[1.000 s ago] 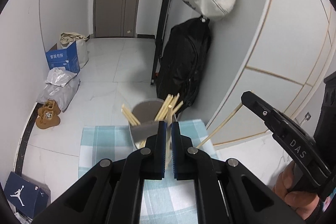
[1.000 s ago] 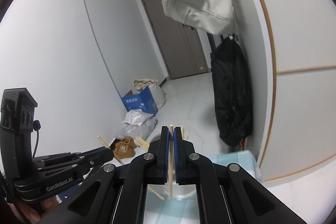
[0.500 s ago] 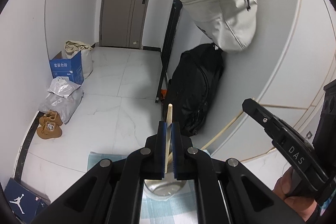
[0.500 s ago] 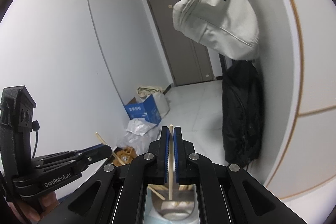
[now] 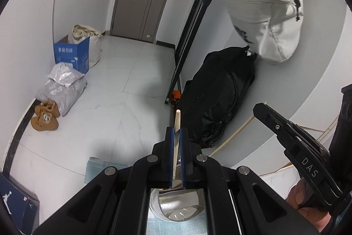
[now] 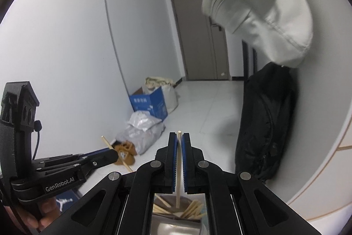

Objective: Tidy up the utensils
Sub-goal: 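Lower both chopsticks into the holder and open both tools to release them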

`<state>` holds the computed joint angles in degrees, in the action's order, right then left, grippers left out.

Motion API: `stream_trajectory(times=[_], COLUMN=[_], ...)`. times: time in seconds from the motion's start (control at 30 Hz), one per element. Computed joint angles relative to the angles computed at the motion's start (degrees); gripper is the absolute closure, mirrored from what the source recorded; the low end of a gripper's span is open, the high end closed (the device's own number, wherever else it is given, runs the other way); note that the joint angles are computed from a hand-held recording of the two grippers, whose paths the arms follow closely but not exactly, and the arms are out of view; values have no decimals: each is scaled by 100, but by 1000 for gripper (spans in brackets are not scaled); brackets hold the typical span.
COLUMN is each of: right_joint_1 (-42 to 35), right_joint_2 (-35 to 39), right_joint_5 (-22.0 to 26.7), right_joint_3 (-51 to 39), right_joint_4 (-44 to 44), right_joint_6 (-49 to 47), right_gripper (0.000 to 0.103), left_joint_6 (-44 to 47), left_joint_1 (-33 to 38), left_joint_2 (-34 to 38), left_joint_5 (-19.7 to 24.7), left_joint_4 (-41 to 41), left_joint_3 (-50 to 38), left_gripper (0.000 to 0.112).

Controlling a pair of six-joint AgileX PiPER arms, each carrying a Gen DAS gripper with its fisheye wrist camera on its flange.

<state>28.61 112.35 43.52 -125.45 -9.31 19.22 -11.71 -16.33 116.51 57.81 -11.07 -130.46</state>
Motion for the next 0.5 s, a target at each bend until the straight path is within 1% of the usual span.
stream_trajectory(times=[0.17,0.23,0.33,0.37,0.5], right_joint_1=[101,84,53,17,46], right_joint_2=[327,415,573,656,722], right_joint_5=[207,284,412,531,566], right_joint_3=[-304,-375,-501,-659,-554], right_joint_4=[-100,4,134,218,234], right_joint_6=[-205,-316,-361,-432,-489], right_gripper=[100,100,100,100,100], left_joint_6=[8,118,158,175,359], left_joint_1=[145,200,196,204,298], left_joint_2=[188,253,325,343,307], left_joint_5=[76,110,182,177,120], left_joint_4=[-297,-468,-480,-514,-844], left_joint_3=[-38,-41,-105,-106,113], left_gripper=[111,111,111,111,111])
